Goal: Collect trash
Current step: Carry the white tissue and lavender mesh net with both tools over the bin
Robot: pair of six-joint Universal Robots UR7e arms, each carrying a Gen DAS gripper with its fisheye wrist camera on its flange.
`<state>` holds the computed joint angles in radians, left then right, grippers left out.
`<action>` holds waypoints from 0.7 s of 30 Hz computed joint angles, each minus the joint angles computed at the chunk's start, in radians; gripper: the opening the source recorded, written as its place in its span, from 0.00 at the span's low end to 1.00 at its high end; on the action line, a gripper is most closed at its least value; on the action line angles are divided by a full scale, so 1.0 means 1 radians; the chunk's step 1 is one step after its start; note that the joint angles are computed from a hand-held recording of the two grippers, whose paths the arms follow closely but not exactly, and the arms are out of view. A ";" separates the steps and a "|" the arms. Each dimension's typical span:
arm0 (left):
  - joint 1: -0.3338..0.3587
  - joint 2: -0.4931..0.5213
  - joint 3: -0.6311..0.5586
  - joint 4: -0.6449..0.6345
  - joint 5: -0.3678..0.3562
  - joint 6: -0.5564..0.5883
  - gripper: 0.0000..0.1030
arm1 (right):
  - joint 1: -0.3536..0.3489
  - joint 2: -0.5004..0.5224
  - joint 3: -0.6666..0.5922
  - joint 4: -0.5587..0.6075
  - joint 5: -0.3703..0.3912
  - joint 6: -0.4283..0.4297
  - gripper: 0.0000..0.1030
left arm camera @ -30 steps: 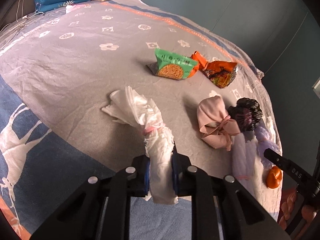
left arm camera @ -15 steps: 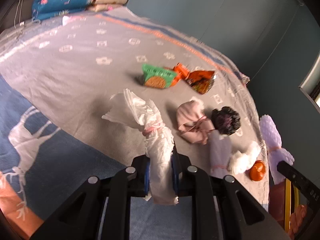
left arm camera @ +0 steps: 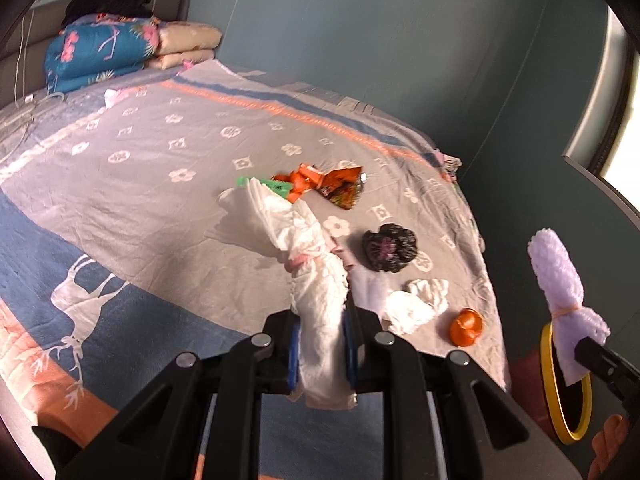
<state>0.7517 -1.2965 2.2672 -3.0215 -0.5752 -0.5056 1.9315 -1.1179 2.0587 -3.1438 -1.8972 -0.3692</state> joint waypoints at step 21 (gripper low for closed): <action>-0.187 0.078 -0.072 0.032 -0.035 0.023 0.15 | -0.054 -0.314 0.145 -0.041 0.069 0.001 0.21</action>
